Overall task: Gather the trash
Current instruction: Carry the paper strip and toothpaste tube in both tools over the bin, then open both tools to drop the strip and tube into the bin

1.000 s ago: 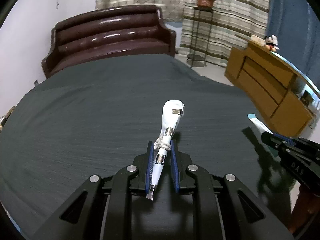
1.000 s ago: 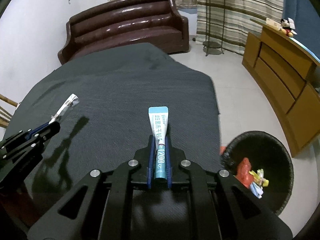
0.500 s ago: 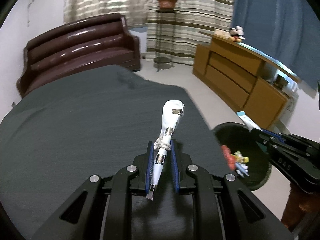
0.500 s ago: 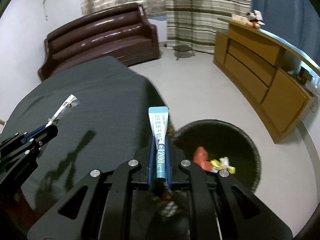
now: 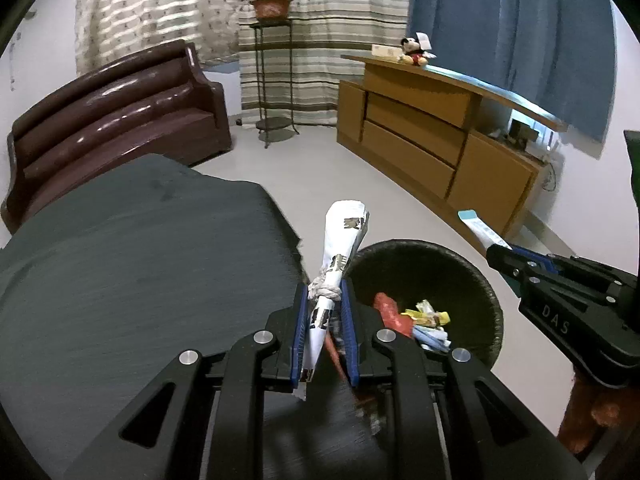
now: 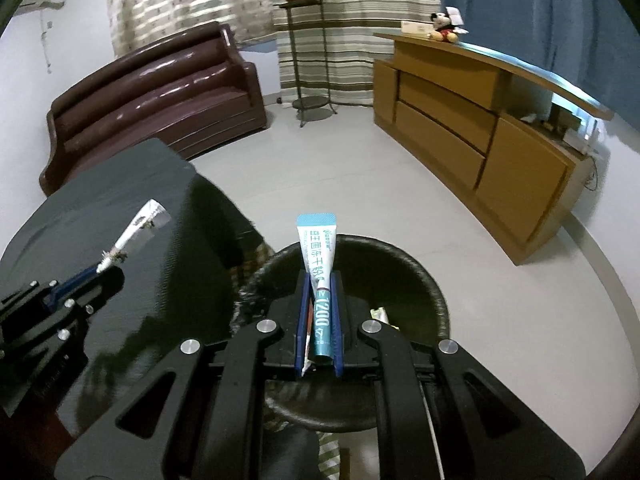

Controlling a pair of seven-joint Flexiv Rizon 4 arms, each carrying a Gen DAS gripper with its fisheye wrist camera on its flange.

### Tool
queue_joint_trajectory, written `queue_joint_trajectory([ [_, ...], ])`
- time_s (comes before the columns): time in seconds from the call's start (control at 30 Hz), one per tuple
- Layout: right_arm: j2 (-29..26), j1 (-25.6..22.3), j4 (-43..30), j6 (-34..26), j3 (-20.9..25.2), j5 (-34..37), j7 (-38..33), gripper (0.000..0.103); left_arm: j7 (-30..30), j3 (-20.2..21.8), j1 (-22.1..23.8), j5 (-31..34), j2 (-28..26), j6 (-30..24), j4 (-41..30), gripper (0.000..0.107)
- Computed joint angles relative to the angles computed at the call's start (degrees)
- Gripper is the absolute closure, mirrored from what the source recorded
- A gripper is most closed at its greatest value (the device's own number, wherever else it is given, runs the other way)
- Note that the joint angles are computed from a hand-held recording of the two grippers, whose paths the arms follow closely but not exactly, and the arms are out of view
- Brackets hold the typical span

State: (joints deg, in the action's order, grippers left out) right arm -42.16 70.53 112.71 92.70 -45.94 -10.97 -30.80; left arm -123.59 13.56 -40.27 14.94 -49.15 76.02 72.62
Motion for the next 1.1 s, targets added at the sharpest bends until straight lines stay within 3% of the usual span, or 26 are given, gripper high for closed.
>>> queue_joint_trajectory([
  [0.5,-1.22,-1.92,0.51,0.98,0.43,3.12,-0.05,0.091,5.84,-4.34,1.86,-2.20,-6.12,-5.58,-9.79,0.089],
  [0.6,-1.66,-3.00,0.11,1.11,1.33,3.48,0.36,0.086,7.20,-4.92,1.98,-2.73,-7.14,-7.47,-11.46,0.083],
  [0.67,-1.82,-3.49,-0.07,1.07,1.79,3.56,0.63,0.080,6.70,-4.54,1.70,-2.75,-7.56,-8.15,-12.20,0.069],
  [0.77,-2.04,-3.44,0.00,0.86,1.50,3.28,0.62,0.078,5.80,-4.21,1.55,-2.48,-7.53,-7.99,-12.32,0.061],
  [0.93,-2.25,-3.15,-0.08,0.53,1.02,2.97,0.99,0.075,4.63,-4.17,1.56,-2.39,-7.65,-8.38,-12.70,0.055],
  [1.0,-2.60,-2.33,0.25,0.67,-0.02,3.12,1.41,0.064,4.15,-4.03,1.49,-2.16,-7.57,-8.11,-12.61,0.052],
  [1.1,-2.79,-1.70,0.77,0.82,-0.75,3.56,1.49,0.062,3.75,-3.93,1.44,-1.84,-7.39,-7.81,-12.34,0.049],
])
